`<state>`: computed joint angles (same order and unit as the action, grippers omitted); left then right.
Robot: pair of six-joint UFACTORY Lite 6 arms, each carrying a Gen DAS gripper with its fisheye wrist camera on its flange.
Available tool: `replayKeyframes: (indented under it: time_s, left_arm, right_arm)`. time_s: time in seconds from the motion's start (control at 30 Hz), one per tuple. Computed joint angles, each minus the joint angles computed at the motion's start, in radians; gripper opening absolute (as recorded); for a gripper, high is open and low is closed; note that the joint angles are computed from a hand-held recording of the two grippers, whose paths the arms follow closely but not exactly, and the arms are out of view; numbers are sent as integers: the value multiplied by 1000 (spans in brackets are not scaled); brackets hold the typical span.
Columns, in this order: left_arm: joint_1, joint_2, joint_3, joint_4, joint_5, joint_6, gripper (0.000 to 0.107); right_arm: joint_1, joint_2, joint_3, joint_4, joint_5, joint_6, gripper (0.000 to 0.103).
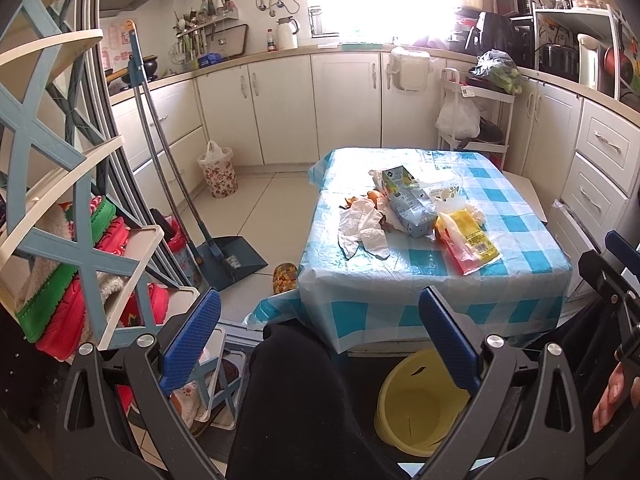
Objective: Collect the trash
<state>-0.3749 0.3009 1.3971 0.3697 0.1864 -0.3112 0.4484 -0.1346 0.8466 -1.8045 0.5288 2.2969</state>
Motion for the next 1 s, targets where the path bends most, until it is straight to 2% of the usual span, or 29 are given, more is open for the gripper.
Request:
replayKeyframes:
  time_s: [0.6,0.83,1.0]
  left_arm:
    - [7,19,18,3,-2,4,96]
    - [13,180,169,-161,34,155,96]
    - [-13,328,330,-195,92,191,96]
  right_arm:
    - [-13,9,9,-1,-11,-7,96]
    - [-122,76,53,-69,-102,23,96]
    - [-223,159,110,-147,-197,79,96]
